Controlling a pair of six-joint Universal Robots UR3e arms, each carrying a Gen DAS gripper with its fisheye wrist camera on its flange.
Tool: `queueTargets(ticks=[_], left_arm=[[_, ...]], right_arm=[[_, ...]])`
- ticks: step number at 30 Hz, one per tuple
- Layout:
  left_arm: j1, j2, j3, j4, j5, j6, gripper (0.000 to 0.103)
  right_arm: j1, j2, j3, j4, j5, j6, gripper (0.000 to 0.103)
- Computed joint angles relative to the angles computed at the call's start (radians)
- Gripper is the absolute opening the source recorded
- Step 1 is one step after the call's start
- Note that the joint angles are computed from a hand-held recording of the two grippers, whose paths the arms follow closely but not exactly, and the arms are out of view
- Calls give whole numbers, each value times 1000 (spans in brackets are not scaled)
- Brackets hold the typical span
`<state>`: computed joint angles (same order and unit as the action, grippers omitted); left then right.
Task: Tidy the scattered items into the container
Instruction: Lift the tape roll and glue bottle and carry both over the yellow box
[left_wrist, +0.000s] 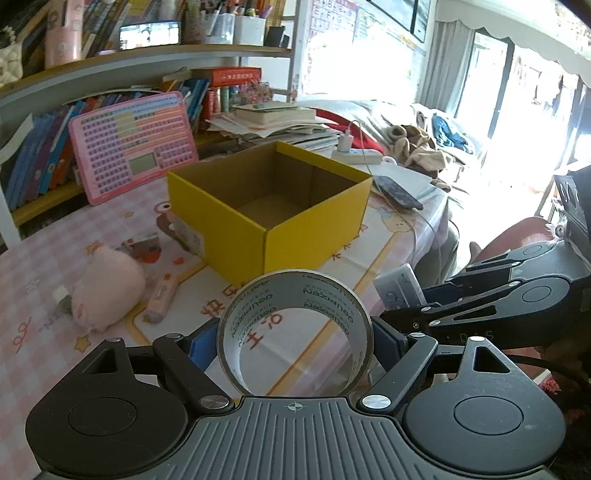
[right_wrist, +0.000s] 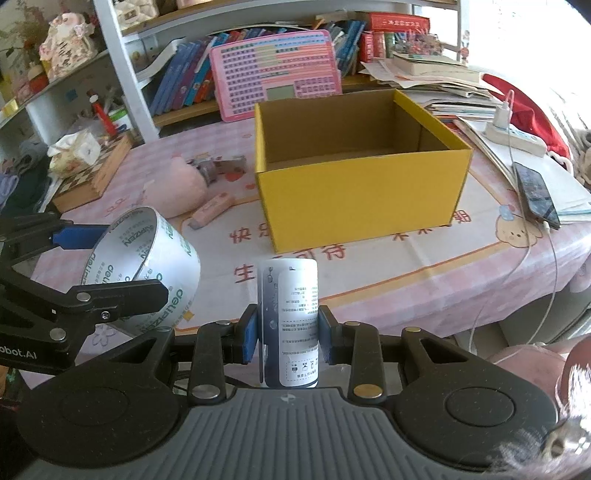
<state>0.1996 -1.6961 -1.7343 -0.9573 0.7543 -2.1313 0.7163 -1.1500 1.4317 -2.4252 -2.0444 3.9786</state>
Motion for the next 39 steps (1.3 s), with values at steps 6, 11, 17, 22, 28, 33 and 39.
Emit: queueTargets(ticks=[6,11,17,22,28,33,39], left_arm=[[-70,-39,30,74,28,-78,85],[-121,-75,57,141,55,-166,85],[-188,-125,95,226,91,-267,85],[-246,-173,144,314,118,-349,85],[-304,-239,230,433,131,-444,85],[-350,-329,370,497,168,-510,85],[-398,-460,582,518,260,-593,85]], right_arm=[[-49,-74,115,-58,27,-26,31],[-101,-141,208,-98,50,-51,31],[-184,-216,303,-130,107,-111,31],[-250,-268,357,-167,125,-198,31],[-357,-327,392,-241,173,-339,31],[-457,-328,362,-310,266,-494,31],[-578,-272,284,-384,410,-647,31]])
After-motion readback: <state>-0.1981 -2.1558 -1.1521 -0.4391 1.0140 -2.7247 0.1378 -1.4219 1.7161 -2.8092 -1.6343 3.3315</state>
